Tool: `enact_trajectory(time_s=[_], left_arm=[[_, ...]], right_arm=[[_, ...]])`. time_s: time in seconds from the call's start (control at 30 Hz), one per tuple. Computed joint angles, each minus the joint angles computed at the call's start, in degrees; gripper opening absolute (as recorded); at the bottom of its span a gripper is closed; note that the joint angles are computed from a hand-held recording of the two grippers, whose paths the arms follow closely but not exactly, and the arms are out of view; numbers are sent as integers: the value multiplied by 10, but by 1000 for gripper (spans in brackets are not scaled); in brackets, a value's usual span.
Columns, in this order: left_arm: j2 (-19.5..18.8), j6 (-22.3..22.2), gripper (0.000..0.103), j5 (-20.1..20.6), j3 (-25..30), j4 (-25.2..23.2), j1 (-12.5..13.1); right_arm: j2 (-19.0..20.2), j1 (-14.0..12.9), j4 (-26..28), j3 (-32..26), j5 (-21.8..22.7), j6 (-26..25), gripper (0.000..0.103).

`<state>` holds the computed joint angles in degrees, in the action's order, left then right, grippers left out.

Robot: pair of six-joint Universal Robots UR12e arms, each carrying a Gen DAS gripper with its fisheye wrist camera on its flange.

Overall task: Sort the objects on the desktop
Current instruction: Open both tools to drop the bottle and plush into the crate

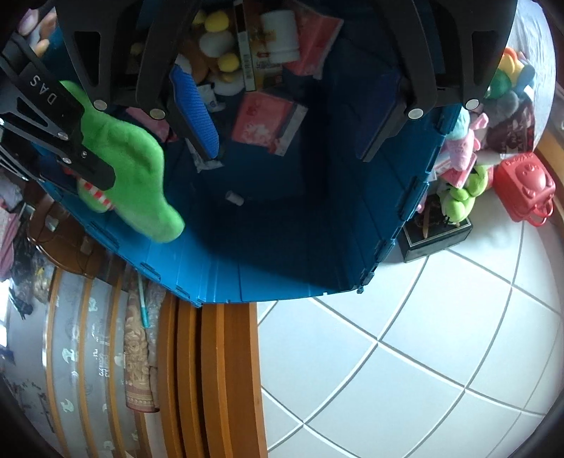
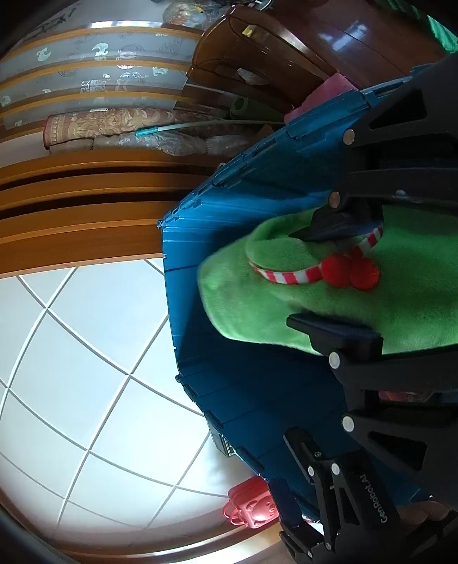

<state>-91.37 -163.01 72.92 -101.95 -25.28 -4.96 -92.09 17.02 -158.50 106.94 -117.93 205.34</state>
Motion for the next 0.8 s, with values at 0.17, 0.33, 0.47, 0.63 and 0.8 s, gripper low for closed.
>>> enact_trajectory(time_s=[0.17, 0.33, 0.47, 0.63, 0.8], left_arm=[[2, -23, 80, 3, -6, 19, 1], [4, -18, 81, 6, -12, 38, 0], [4, -20, 82, 2, -13, 41, 2], [4, -43, 83, -15, -9, 33, 10], [17, -76, 86, -24, -32, 73, 29]], right_arm=[[-3, -2, -32, 11, 8, -2, 41], [-5, 0, -48, 14, 0, 9, 71], [-3, 6, -48, 12, -18, 9, 94], [-2, 11, -33, 8, -36, 20, 101], [-2, 17, -22, 8, -42, 33, 103]])
